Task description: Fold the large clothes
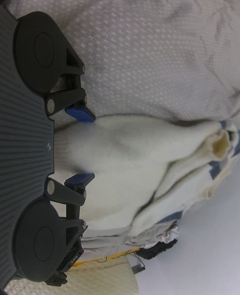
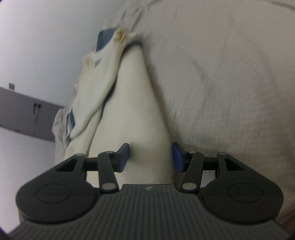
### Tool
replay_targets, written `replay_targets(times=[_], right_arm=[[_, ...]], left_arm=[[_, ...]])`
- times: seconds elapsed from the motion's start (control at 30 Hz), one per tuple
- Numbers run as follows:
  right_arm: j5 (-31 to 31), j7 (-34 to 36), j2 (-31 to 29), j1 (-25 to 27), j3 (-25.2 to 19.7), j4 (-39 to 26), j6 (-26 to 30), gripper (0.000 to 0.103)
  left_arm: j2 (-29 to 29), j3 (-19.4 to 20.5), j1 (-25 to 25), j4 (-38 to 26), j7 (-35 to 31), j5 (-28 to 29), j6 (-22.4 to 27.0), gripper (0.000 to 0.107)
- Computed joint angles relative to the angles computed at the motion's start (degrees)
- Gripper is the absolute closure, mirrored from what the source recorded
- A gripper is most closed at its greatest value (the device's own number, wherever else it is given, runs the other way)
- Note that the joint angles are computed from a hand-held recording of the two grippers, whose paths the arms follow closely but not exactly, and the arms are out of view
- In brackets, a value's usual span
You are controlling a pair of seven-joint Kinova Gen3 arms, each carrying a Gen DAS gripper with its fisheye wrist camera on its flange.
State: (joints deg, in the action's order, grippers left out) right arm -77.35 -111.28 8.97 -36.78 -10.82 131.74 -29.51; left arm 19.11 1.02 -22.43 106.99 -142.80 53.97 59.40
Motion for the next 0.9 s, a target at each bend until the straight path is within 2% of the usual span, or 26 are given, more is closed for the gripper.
replay_targets(times=[0.03, 0.17, 0.23, 0.27, 0.33, 0.37, 0.4, 0.43, 0.47, 0.5, 0.57, 0.63, 0.7, 0.9], right_arm=[[2.0, -2.3, 0.3, 1.3, -1.4, 0.2, 0.3, 0.05], [9.5, -11.7, 0.8, 9.4, -11.7, 1.5, -1.2, 0.05], [14.1, -16.3, 1.0, 10.6, -13.8, 2.5, -2.5, 0.05], [15.5, -18.5, 1.0, 9.7, -13.5, 2.9, -3.0, 0.05], [15.4, -20.4, 0.6, 5.1, -10.0, 3.0, -3.2, 0.055], [14.0, -19.9, 0.3, 2.5, -8.0, 3.1, -3.6, 0.067], [11.6, -18.5, -0.1, -0.2, -6.0, 3.2, -4.0, 0.075], [9.3, -16.9, -0.5, -2.8, -3.7, 3.1, -4.1, 0.077], [7.1, -16.0, -0.7, -4.9, -2.3, 3.0, -4.8, 0.082], [5.9, -15.4, -1.1, -6.0, -1.9, 3.1, -5.6, 0.083], [4.1, -12.9, -1.8, -6.4, -2.6, 3.1, -7.0, 0.086], [3.8, -12.9, -1.9, -7.7, -2.6, 3.2, -9.6, 0.087], [5.0, -15.5, -2.3, -7.5, -4.6, 4.2, -13.5, 0.088], [5.7, -17.2, -4.3, -8.7, -7.7, 6.3, -22.0, 0.089]], left_arm=[[0.0, 0.0, -0.1, 0.2, 0.0, 0.0, 0.2, 0.042], [0.4, 0.1, -0.1, -0.1, 0.3, -0.2, 1.5, 0.042], [0.5, 0.1, -0.1, 0.0, 0.3, -0.3, 2.0, 0.042], [0.6, 0.2, -0.3, 0.0, 0.0, -0.1, 2.5, 0.042], [1.5, 0.4, -0.6, -0.5, 0.0, 0.0, 4.4, 0.042], [1.7, 0.4, -0.7, -0.5, 0.0, 0.1, 5.0, 0.043], [1.7, 0.4, -0.6, -0.4, 0.1, 0.1, 5.2, 0.044], [1.6, 0.4, -0.3, -0.3, 0.2, 0.0, 5.0, 0.049], [1.3, 0.3, 0.0, -0.2, 0.4, -0.2, 4.6, 0.061], [1.2, 0.2, 0.3, -0.2, 1.1, -0.4, 4.3, 0.067], [1.8, -0.1, -0.4, -0.3, 2.4, 0.6, 5.1, 0.087], [2.6, -0.1, -2.2, -0.1, 2.3, 3.0, 7.1, 0.088], [3.5, -0.1, -4.5, 0.2, 0.9, 6.1, 9.9, 0.09], [5.4, -1.2, -11.2, 1.1, -3.8, 16.6, 20.5, 0.092]])
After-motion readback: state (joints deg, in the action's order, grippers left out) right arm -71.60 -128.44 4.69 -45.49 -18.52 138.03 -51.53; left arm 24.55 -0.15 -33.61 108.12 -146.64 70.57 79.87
